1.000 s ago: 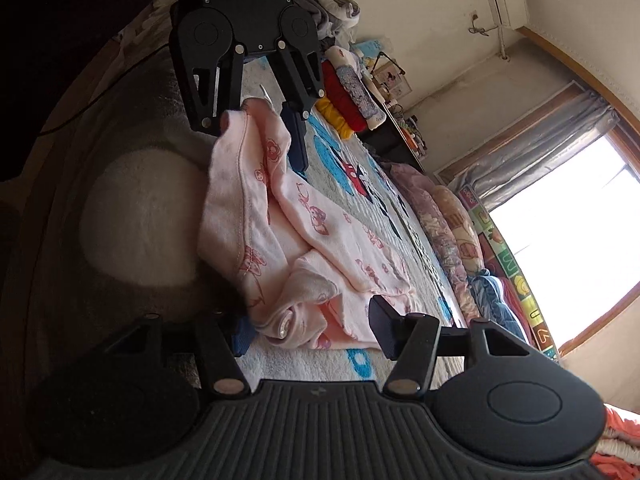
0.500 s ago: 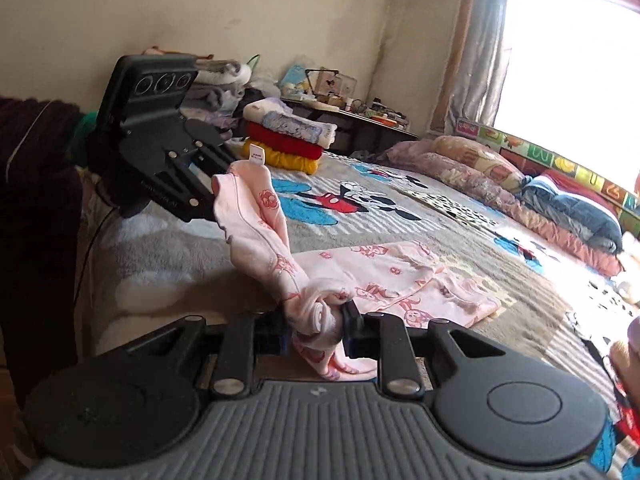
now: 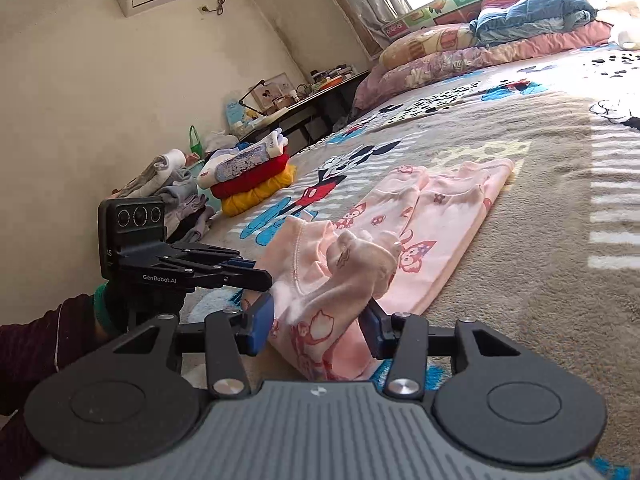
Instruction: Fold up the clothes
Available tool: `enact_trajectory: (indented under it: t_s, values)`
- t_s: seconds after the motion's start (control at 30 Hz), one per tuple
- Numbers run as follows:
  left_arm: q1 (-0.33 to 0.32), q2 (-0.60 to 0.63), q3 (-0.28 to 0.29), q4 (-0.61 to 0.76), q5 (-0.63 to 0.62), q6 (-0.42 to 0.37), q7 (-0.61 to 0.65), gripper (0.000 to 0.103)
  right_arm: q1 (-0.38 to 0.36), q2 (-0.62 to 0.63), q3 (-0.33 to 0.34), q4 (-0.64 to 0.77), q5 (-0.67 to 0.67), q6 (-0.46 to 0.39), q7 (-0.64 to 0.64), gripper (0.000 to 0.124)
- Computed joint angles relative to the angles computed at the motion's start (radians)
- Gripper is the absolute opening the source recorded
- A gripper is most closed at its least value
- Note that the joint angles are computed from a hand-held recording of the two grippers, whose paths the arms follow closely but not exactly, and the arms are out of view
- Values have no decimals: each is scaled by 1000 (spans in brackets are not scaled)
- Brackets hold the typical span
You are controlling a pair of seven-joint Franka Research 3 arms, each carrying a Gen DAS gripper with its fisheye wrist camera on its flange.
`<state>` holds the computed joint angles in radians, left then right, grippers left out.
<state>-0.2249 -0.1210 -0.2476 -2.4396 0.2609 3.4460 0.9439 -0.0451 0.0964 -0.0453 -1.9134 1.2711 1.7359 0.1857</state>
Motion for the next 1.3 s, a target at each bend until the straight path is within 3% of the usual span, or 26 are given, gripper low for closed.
enact_trajectory:
  t_s: [0.03, 0.07, 0.27, 0.3, 0.43, 0.73, 1.0, 1.1, 1.3]
  values:
    - [38, -6, -52, -7, -64, 20, 53, 3, 1, 2, 1, 1, 6, 7, 12, 18]
    - [68, -9, -94, -9, -129, 33, 103, 3, 1, 2, 1, 1, 19, 14, 24, 13]
    - [161, 19, -264, 35, -534, 97, 401, 2, 1, 13, 9, 21, 134, 56, 96, 8]
    - [162, 34, -270, 53, -575, 109, 438, 2, 4, 20, 13, 32, 146, 71, 103, 8]
    - [139, 94, -242, 137, -663, 123, 539, 2, 11, 77, 32, 99, 198, 132, 155, 7]
    - [36, 218, -95, 292, -764, 82, 646, 2, 2, 243, 111, 295, 289, 274, 267, 5]
    - [-61, 247, 30, 312, -790, 42, 630, 2, -4, 371, 179, 461, 208, 340, 345, 5]
    - [-76, 264, 60, 324, -757, 22, 586, 2, -4, 394, 198, 484, 166, 364, 388, 5]
    - [-179, 290, 177, 355, -752, -32, 565, 2, -6, 427, 212, 519, 71, 394, 459, 5]
